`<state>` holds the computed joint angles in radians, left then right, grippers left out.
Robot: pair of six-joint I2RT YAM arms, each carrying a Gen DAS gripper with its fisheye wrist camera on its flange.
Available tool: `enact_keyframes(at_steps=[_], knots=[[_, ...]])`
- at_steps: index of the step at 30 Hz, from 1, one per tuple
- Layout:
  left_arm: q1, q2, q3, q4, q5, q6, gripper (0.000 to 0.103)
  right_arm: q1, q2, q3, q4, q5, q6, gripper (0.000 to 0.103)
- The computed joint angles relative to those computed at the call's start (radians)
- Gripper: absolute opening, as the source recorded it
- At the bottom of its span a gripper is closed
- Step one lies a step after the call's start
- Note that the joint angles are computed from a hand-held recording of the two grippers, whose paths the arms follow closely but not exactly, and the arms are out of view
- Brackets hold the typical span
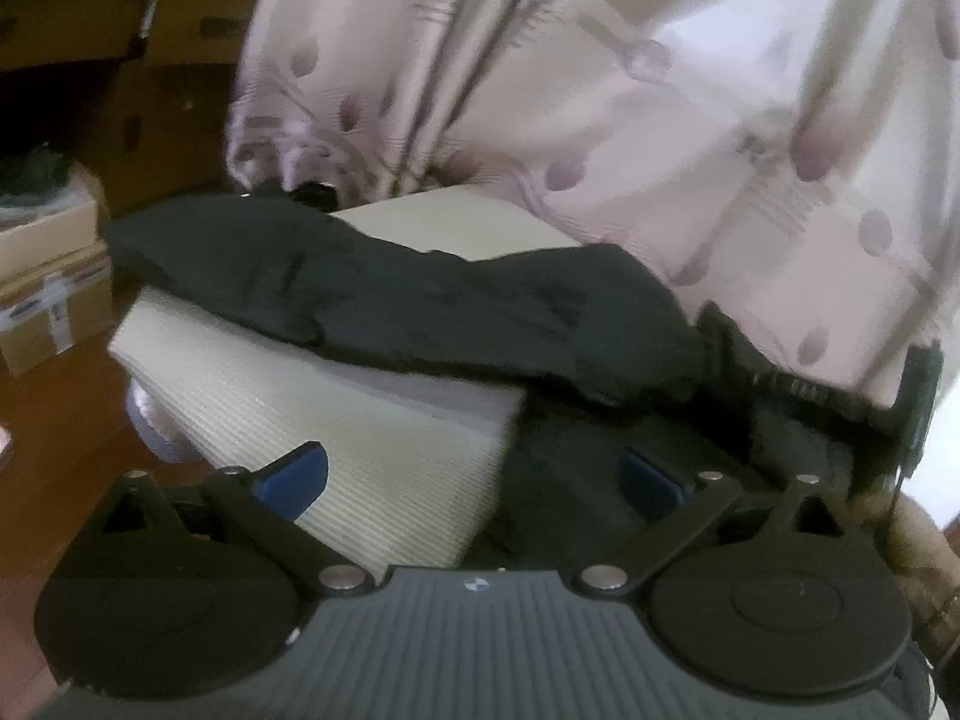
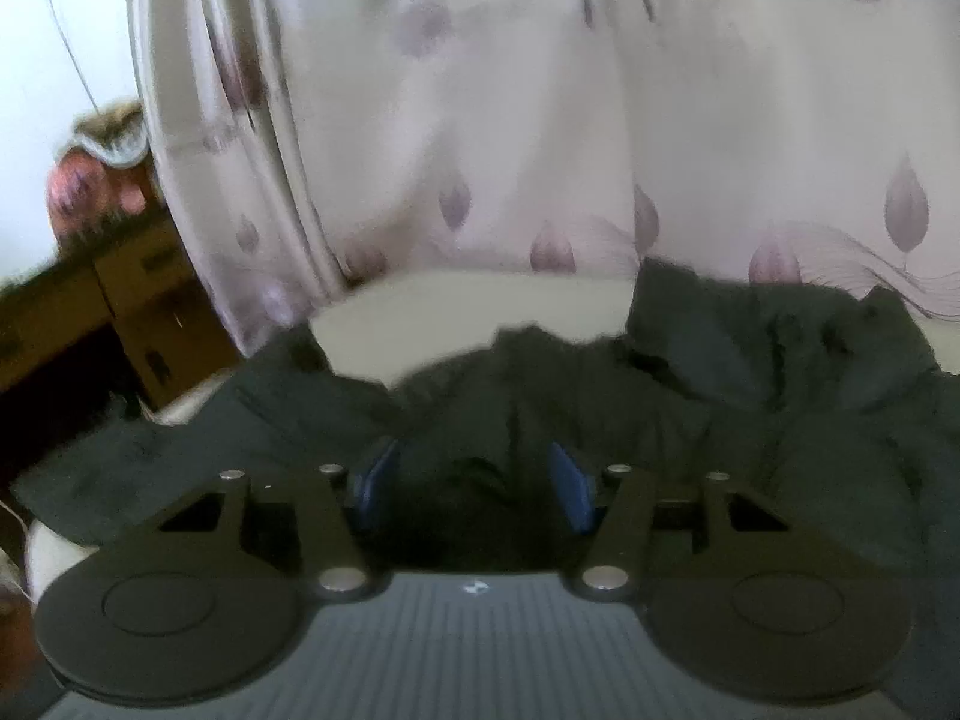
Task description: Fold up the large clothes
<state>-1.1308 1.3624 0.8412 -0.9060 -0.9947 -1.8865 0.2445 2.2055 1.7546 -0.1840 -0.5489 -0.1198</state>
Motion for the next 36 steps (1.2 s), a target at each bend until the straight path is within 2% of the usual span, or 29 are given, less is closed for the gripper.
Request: enact_keyframes(at_steps=[2,3,4,6,9,11,13,16,18,20,21,23,24,25,26,27,28,29,31,36], knots=[[0.029,-0.057,-0.05,0.043,0.008,0.022,0.1,0.015,0.109,0.172,-0.19,-0.013,-0.053,0.056],[0.051,-0.084,-0.072,0.063,0.016,0.036,0.1,0.027,0.14,0.214,-0.243,0.02,-0.092,0.056],[0.079,-0.115,-0.095,0.087,0.031,0.057,0.1,0.037,0.138,0.207,-0.241,0.05,-0.125,0.056],[0.129,-0.189,-0.153,0.14,0.038,0.102,0.1,0.041,0.106,0.171,-0.231,0.054,-0.115,0.057],[0.225,-0.296,-0.224,0.167,0.063,0.136,0.1,-0.001,-0.028,-0.036,-0.076,-0.099,0.029,0.061],[0.297,-0.386,-0.284,0.22,0.089,0.191,0.099,-0.038,-0.131,-0.185,0.017,-0.217,0.112,0.071],[0.415,-0.47,-0.336,0.294,0.179,0.304,0.099,-0.076,-0.214,-0.297,0.07,-0.333,0.154,0.081],[0.57,-0.577,-0.409,0.388,0.292,0.384,0.099,-0.123,-0.337,-0.453,0.114,-0.408,0.13,0.084],[0.62,-0.616,-0.423,0.4,0.303,0.408,0.101,-0.156,-0.392,-0.517,0.102,-0.438,0.095,0.084],[0.68,-0.625,-0.426,0.44,0.333,0.486,0.097,-0.194,-0.428,-0.56,0.075,-0.469,0.066,0.084],[0.711,-0.614,-0.423,0.456,0.362,0.512,0.091,-0.213,-0.445,-0.579,0.058,-0.481,0.049,0.084],[0.777,-0.603,-0.429,0.503,0.417,0.56,0.089,-0.259,-0.475,-0.619,0.039,-0.495,0.036,0.084],[0.799,-0.587,-0.429,0.528,0.43,0.575,0.08,-0.285,-0.485,-0.631,0.003,-0.513,0.019,0.084],[0.827,-0.56,-0.422,0.548,0.455,0.591,0.062,-0.303,-0.484,-0.627,-0.034,-0.524,0.007,0.084],[0.866,-0.534,-0.414,0.57,0.5,0.625,0.049,-0.325,-0.488,-0.633,-0.06,-0.53,-0.002,0.084],[0.908,-0.504,-0.409,0.596,0.553,0.666,0.017,-0.349,-0.502,-0.655,-0.064,-0.531,-0.003,0.084],[0.943,-0.479,-0.403,0.607,0.598,0.688,0.006,-0.37,-0.513,-0.676,-0.056,-0.538,0.0,0.084],[0.959,-0.465,-0.405,0.623,0.609,0.678,0.005,-0.392,-0.517,-0.688,-0.056,-0.55,0.0,0.085],[0.929,-0.456,-0.387,0.61,0.535,0.646,0.004,-0.432,-0.526,-0.712,-0.049,-0.559,0.007,0.085],[0.784,-0.356,-0.119,0.469,0.296,0.672,0.004,-0.505,-0.502,-0.713,-0.022,-0.586,0.046,0.086]])
